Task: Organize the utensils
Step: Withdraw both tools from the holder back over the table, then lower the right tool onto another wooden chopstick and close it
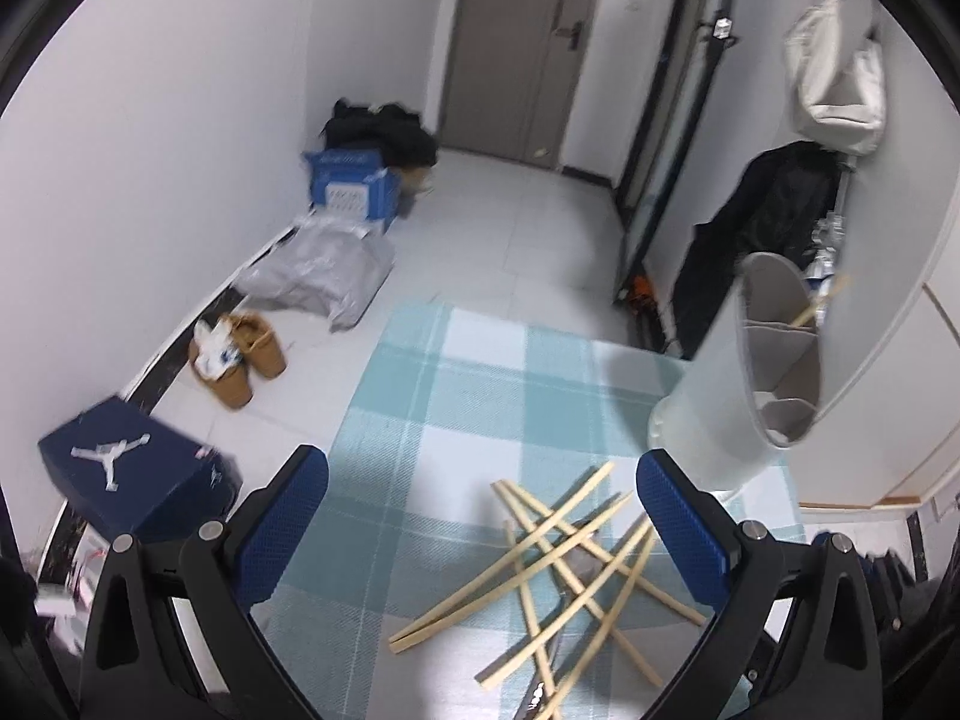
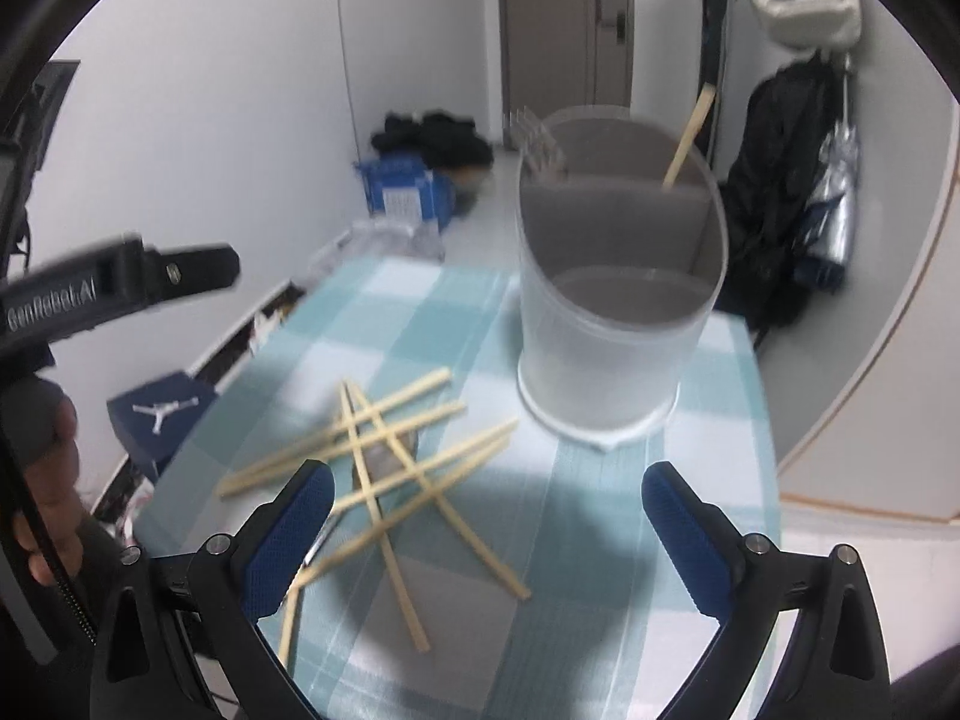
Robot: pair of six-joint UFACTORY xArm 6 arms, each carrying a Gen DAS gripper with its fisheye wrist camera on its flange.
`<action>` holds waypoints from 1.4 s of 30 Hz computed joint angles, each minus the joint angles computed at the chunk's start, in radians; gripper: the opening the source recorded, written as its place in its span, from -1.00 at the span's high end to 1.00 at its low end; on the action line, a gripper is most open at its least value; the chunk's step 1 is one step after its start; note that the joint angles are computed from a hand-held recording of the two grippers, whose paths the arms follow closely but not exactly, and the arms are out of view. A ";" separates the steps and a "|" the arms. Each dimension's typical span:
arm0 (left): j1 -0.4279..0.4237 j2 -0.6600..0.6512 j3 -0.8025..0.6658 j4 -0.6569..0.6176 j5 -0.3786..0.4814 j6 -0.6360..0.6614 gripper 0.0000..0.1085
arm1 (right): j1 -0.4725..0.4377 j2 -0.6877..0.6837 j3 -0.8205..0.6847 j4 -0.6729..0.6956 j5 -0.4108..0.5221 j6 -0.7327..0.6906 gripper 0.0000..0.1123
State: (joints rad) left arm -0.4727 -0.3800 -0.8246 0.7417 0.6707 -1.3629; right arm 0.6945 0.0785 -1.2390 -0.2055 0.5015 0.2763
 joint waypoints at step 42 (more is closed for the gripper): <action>0.093 0.038 0.005 -0.365 -0.048 0.305 -0.86 | -0.069 0.319 -0.310 0.535 0.223 -0.142 0.91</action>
State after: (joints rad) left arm -0.3801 -0.3425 -0.8194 0.3766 0.6232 -1.0583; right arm 0.6255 0.3973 -1.5492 0.3295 0.7245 0.1338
